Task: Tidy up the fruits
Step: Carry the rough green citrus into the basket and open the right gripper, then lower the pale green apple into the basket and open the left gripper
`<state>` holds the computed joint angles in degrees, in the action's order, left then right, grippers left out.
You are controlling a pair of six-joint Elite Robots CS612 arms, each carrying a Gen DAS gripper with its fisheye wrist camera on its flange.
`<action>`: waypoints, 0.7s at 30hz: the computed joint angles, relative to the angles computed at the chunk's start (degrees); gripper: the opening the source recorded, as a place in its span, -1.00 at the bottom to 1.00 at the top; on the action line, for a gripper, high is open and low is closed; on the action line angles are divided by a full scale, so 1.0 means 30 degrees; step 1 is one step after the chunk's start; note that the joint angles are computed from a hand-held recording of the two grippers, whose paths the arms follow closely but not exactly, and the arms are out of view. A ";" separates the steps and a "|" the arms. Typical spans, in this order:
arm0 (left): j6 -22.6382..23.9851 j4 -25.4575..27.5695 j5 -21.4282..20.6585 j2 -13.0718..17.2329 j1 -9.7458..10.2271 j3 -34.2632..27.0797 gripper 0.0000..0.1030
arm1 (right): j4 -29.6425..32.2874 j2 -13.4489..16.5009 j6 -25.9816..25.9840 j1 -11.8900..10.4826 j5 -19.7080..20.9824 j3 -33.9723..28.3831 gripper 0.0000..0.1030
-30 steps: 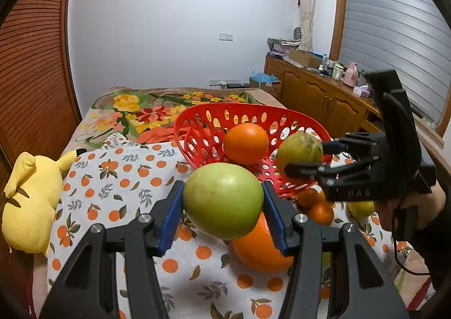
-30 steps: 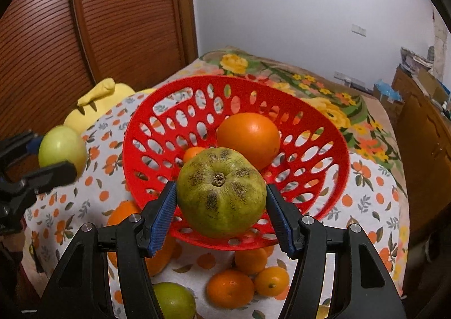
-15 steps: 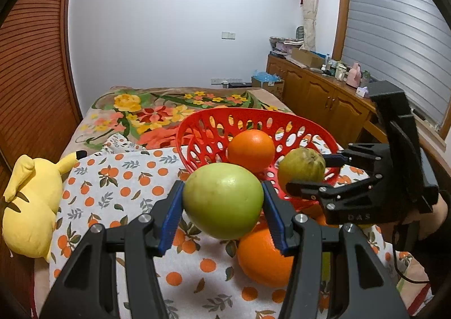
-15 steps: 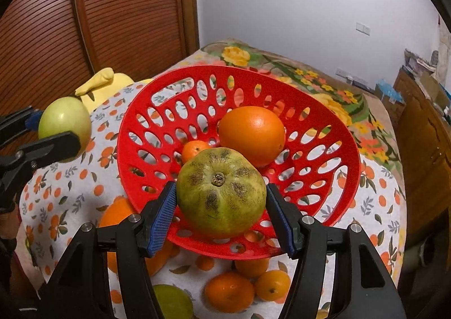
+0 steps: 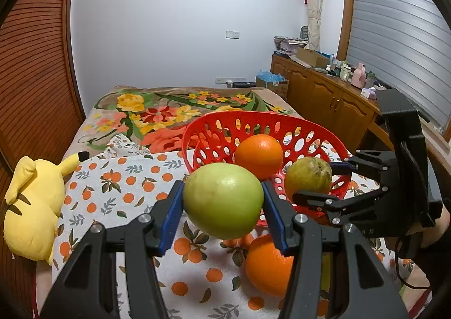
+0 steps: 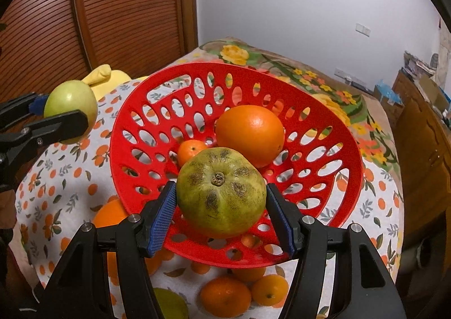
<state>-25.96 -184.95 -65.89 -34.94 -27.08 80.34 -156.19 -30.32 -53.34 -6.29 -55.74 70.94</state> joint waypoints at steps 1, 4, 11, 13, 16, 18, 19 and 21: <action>0.0000 0.0037 0.0005 0.0006 -0.0006 -0.0034 0.04 | 0.0000 0.0008 -0.0037 0.0014 -0.0036 -0.0008 0.26; 0.0011 0.0079 0.0003 0.0017 0.0010 -0.0063 0.04 | -0.0037 0.0033 -0.0183 0.0042 -0.0121 -0.0011 0.26; -0.0135 0.0494 0.0011 0.0147 0.0100 -0.0415 0.04 | -0.0349 0.0128 0.0692 -0.0102 0.0503 -0.0209 0.40; -0.0128 0.0553 -0.0067 0.0198 0.0135 -0.0540 0.04 | -0.0546 0.0157 0.1094 -0.0207 0.0677 -0.0301 0.40; -0.0031 0.0640 -0.0277 0.0316 0.0174 -0.0762 0.04 | -0.0731 0.0092 0.1613 -0.0416 0.1154 -0.0293 0.40; 0.0089 0.0752 -0.0379 0.0404 0.0182 -0.0951 0.04 | -0.1047 0.0017 0.1884 -0.0549 0.1445 -0.0175 0.40; 0.0150 0.0838 -0.0434 0.0469 0.0185 -0.1090 0.04 | -0.1255 -0.0020 0.2068 -0.0624 0.1608 -0.0094 0.40; 0.0224 0.1119 -0.0560 0.0626 0.0199 -0.1425 0.04 | -0.1386 -0.0087 0.2349 -0.0779 0.1942 -0.0003 0.40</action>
<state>-25.29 -181.59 -67.57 -33.06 -26.49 76.07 -160.35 -30.58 -46.30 -8.63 -49.91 70.93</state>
